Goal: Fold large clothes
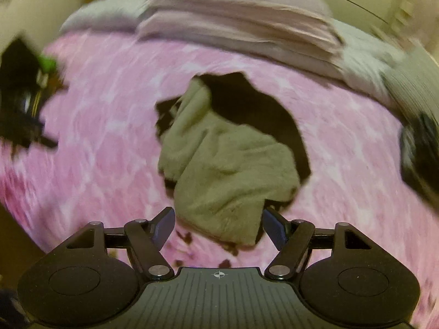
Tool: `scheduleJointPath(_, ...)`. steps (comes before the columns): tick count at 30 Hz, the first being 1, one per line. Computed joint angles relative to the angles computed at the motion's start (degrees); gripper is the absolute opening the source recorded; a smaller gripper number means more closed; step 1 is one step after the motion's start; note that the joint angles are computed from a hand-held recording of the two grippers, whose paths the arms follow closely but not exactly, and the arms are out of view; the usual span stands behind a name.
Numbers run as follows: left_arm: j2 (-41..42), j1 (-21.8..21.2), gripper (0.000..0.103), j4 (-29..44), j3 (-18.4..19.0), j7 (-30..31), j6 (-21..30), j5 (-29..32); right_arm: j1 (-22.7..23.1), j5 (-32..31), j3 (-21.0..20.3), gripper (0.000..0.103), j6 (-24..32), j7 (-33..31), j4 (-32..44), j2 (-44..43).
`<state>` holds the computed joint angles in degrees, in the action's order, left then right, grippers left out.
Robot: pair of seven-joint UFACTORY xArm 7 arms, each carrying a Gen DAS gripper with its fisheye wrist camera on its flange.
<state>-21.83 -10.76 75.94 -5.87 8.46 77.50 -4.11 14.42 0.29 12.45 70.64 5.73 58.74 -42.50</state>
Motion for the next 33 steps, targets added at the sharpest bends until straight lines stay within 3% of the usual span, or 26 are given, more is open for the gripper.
scheduleJointPath(6,-0.90,0.58,0.050,-9.92,0.56,2.60,-9.69,1.91,3.99,-5.89,0.93,0.068,-11.84,-13.12,-15.72,-1.71)
scheduleJointPath(13,-0.20,0.81,0.050,-18.09,1.60,7.28,-20.65,2.71,4.24,-17.48,2.15,0.066,-29.16,-24.77,-31.13,-1.77)
scheduleJointPath(15,0.52,0.76,0.050,-19.39,1.53,8.72,-23.07,3.18,5.64,-19.06,-0.49,0.046,-35.25,-29.42,-35.25,-3.03)
scheduleJointPath(16,0.74,0.71,0.050,-19.77,1.46,9.38,-23.94,3.42,5.77,-17.90,-1.14,0.003,-35.67,-31.08,-35.44,-3.12)
scheduleJointPath(19,1.98,0.17,0.050,-19.71,1.19,11.52,-25.98,3.61,3.90,-11.48,-3.78,0.002,-34.12,-28.00,-32.15,-2.68)
scheduleJointPath(23,4.22,-1.26,0.050,-17.98,0.77,14.89,-29.43,2.52,-4.36,-4.52,-6.15,0.002,-35.58,-15.60,-23.15,-1.04)
scheduleJointPath(27,8.09,-3.12,0.050,-15.23,-0.45,17.89,-33.27,1.78,-13.97,-4.92,-7.39,0.002,-38.82,-6.10,-15.21,2.92)
scheduleJointPath(30,11.04,-4.51,0.050,-13.83,-1.45,20.32,-36.89,1.96,-20.05,-7.70,-7.86,0.002,-38.01,-1.40,-9.70,7.71)
scheduleJointPath(33,13.49,-5.94,0.050,-13.11,-2.56,22.96,-40.49,2.98,-20.79,-6.48,-10.87,0.002,-35.32,0.55,-7.46,9.86)
